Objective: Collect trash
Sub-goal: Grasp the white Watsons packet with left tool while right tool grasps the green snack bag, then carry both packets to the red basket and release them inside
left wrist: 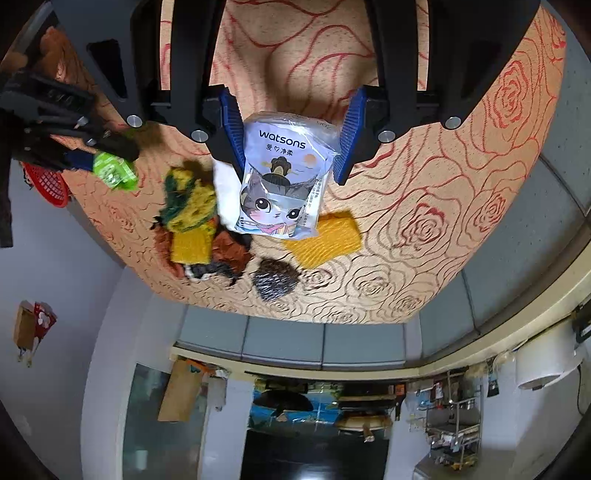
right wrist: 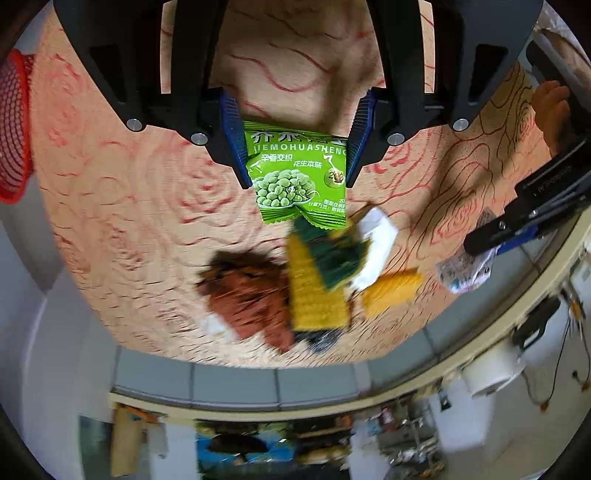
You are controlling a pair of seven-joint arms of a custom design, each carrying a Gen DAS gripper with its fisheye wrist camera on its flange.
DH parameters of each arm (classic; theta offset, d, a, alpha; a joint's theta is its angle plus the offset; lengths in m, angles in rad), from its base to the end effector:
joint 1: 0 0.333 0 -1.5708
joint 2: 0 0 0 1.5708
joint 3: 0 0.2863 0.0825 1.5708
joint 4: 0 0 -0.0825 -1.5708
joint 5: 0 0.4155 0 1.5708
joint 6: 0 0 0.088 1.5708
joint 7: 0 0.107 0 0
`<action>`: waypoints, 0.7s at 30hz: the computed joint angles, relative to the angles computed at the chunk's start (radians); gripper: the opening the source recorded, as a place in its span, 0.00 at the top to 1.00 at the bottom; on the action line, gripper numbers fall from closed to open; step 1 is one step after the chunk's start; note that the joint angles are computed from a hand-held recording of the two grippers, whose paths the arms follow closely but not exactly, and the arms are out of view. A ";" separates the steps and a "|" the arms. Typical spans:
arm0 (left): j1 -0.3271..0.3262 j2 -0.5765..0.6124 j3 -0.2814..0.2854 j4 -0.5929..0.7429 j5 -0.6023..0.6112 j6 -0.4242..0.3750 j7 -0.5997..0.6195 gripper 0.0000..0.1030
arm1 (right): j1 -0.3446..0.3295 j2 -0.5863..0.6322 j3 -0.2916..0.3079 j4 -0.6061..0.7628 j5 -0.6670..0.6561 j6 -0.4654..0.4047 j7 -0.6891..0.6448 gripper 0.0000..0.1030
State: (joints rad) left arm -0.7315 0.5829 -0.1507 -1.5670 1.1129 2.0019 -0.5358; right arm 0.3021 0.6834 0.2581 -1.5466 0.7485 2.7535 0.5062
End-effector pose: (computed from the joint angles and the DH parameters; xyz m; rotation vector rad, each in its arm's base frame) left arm 0.5017 -0.5039 0.2771 -2.0961 1.0105 -0.6083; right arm 0.6632 0.3462 0.2649 -2.2501 0.7948 -0.1365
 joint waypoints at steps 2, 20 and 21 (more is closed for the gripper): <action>-0.008 0.020 0.003 0.035 0.009 -0.010 0.021 0.58 | -0.031 -0.023 0.019 -0.026 0.040 0.026 -0.033 0.54; -0.118 0.227 0.097 0.420 0.026 -0.122 0.217 0.58 | -0.136 -0.069 0.065 -0.015 0.297 0.095 -0.211 0.54; -0.124 0.252 0.105 0.461 0.022 -0.130 0.242 0.58 | -0.137 -0.071 0.064 -0.014 0.305 0.096 -0.214 0.54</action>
State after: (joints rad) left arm -0.8556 0.8346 -0.0456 -1.1057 1.1354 1.8723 -0.2938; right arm 0.1653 0.6126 0.3218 -1.5609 1.0531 2.8495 0.2921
